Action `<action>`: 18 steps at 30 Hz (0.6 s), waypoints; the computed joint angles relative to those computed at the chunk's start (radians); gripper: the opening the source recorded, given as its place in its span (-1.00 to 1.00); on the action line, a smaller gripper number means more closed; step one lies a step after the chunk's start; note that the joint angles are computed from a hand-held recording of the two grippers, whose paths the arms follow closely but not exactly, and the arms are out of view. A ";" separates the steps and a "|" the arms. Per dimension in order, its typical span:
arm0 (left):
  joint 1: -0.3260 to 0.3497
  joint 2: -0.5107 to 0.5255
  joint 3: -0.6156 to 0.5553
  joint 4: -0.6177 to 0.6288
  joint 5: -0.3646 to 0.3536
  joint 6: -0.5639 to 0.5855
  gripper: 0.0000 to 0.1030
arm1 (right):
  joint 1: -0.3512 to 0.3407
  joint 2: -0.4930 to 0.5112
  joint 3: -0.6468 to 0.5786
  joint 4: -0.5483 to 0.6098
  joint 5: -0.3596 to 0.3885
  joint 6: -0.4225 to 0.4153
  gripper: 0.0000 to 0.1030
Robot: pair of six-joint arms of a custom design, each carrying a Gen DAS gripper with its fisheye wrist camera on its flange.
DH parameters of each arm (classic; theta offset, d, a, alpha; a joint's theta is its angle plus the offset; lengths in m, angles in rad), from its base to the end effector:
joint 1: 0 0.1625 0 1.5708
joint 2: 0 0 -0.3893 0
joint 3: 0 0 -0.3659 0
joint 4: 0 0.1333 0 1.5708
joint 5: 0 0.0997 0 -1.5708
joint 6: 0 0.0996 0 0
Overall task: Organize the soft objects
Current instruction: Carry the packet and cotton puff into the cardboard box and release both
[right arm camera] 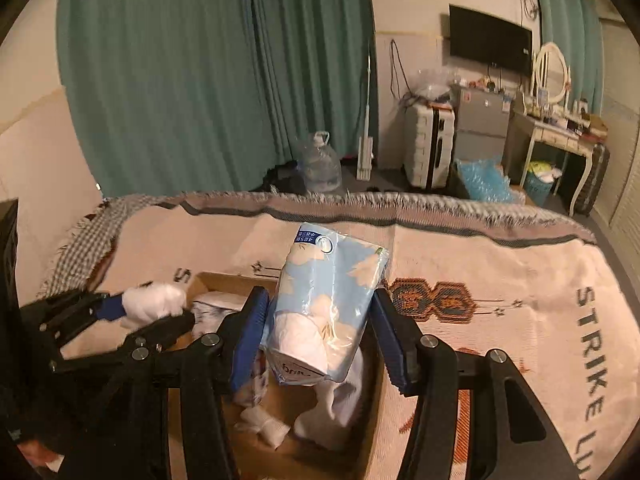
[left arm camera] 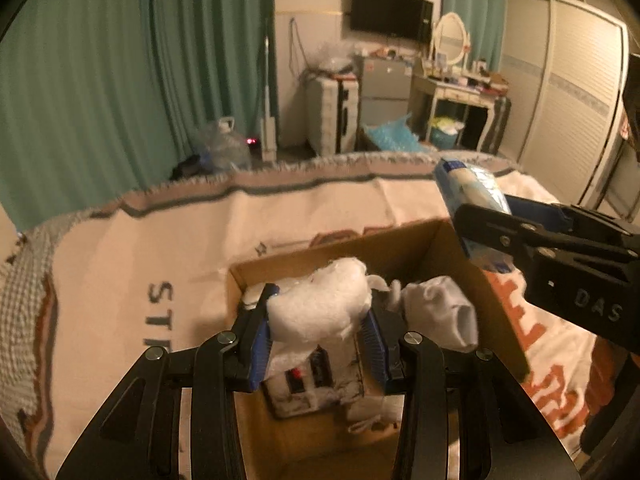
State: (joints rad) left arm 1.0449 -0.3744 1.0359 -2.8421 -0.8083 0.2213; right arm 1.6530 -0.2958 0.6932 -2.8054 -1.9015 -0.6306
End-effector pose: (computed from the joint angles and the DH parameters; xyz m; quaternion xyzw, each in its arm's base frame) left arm -0.2138 -0.7709 0.0782 0.2191 0.8651 -0.3293 0.3085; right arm 0.1701 -0.8354 0.1454 0.2517 -0.8679 0.3452 0.2533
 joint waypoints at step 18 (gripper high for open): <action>-0.083 -0.073 0.103 -0.052 0.113 -0.061 0.30 | -0.003 -0.089 0.092 -0.051 -0.004 0.078 0.68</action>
